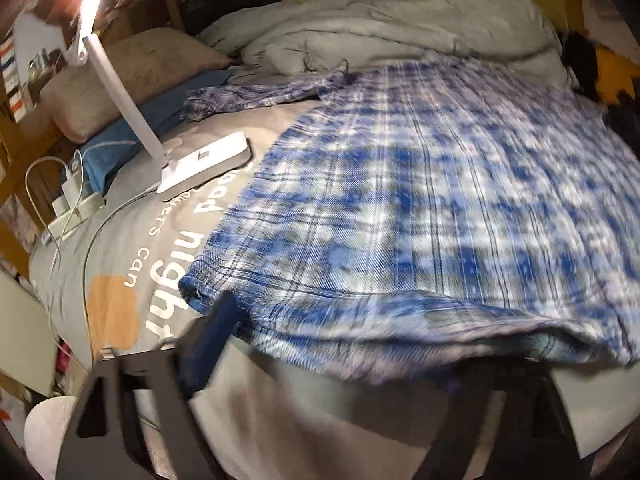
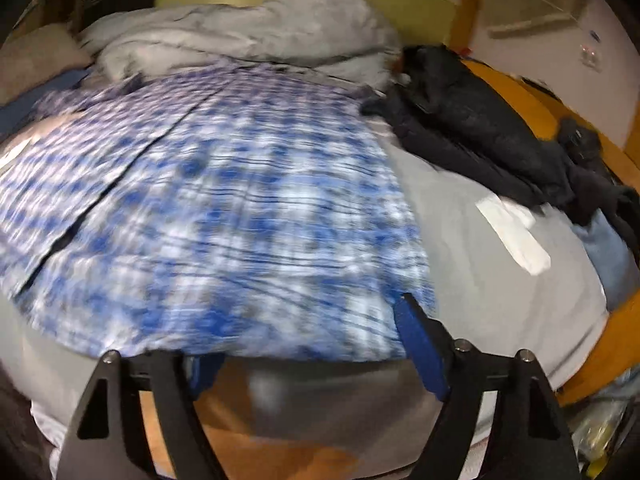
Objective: Fold large clothes
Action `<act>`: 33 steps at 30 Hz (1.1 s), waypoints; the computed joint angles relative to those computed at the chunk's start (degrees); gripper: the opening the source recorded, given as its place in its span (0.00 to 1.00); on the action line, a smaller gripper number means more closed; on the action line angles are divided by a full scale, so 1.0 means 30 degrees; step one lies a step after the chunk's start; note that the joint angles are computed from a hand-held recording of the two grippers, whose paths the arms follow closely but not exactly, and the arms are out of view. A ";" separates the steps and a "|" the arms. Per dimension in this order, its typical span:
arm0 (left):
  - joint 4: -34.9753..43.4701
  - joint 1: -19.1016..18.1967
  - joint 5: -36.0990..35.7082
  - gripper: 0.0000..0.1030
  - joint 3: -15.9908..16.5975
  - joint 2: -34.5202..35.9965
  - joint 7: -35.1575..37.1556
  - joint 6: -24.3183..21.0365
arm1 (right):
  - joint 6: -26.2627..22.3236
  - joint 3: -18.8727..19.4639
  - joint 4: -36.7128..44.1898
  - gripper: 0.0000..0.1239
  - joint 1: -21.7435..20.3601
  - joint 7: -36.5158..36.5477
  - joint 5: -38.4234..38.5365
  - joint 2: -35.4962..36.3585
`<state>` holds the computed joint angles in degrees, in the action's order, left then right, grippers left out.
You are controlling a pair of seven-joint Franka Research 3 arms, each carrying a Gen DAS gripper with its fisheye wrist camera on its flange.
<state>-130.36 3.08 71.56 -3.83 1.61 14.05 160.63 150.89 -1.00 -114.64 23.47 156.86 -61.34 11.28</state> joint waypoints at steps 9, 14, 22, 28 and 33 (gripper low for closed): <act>0.1045 0.0139 -0.0956 0.02 -0.0033 -0.0307 0.1066 0.0464 | 0.1227 -0.0290 0.0237 0.03 -0.0268 0.0820 0.0124 -0.0374; 0.5058 -0.0203 -0.6407 0.02 -0.0328 0.2142 0.7992 -0.1409 | 0.1091 -0.0120 0.3216 0.03 -0.0765 -0.2684 0.3291 0.1048; 1.4273 -0.1099 -1.1819 0.02 0.0102 0.9386 1.5971 -0.5465 | -0.0445 -0.1106 1.1252 0.03 -0.0602 -0.7620 0.7404 0.7382; 1.5673 -0.1702 -1.2993 0.10 0.0985 1.1120 1.6912 -0.4859 | 0.0523 -0.1619 1.2830 0.03 -0.0778 -0.9317 0.9984 0.9175; 1.2224 -0.1657 -1.2289 0.88 0.1546 0.8773 1.5864 -0.0996 | 0.3859 -0.4193 1.0568 0.56 0.0720 -0.6854 1.0252 0.8032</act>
